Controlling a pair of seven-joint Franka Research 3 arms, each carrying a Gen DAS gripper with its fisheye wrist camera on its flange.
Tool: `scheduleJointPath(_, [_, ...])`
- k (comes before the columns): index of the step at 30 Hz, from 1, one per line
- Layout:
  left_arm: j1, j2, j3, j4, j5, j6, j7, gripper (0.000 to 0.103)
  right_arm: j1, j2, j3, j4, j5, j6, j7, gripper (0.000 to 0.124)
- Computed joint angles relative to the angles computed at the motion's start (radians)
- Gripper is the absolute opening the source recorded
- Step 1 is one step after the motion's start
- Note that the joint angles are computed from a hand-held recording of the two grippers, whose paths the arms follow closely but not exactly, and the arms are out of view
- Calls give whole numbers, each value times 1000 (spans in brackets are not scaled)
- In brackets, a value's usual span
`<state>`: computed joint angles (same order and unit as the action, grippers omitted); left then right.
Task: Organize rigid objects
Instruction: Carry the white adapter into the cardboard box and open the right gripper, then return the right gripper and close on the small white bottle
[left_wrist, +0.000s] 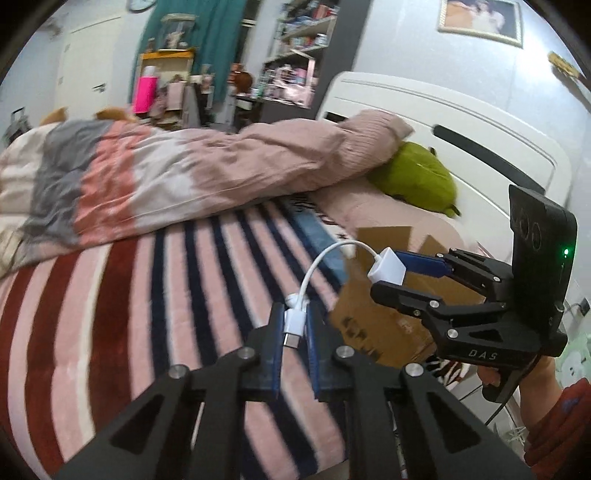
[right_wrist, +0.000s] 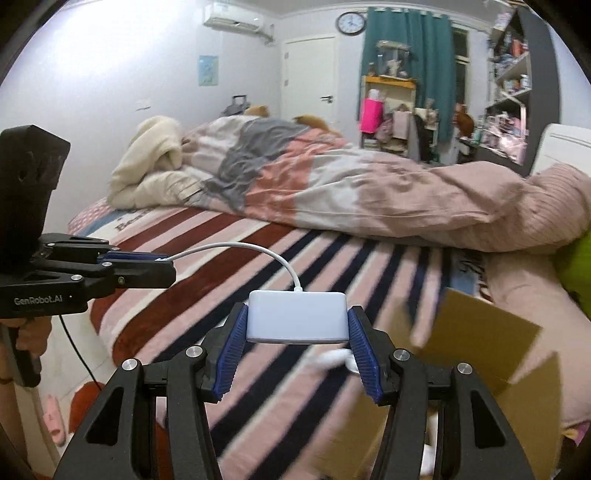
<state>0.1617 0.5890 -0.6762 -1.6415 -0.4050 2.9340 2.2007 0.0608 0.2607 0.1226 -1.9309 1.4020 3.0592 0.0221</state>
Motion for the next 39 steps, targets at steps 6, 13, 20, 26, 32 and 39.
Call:
scheduleJointPath(6, [-207, 138, 118, 276, 113, -188, -81, 9, -37, -17, -68, -30, -121, 14, 163, 51])
scheduleJointPath(13, [-408, 308, 237, 607, 208, -410, -151, 9, -51, -7, -184, -66, -516, -66, 553, 51])
scheduleJointPath(20, [-493, 440, 298, 843, 240, -553, -188, 10, -95, -5, -174, -93, -688, -59, 680, 51])
scheduleJointPath(26, [-470, 384, 301, 749, 226, -495, -173, 41, -102, -13, -161, -114, -823, -48, 788, 51])
scheduleJointPath(32, [-370, 236, 257, 490, 180, -333, -152, 51, -104, -13, -154, -112, -892, -65, 864, 52])
scheduleJointPath(39, [-211, 64, 199, 187, 109, -115, -148, 52, -113, -32, -66, -114, -842, -26, 824, 52])
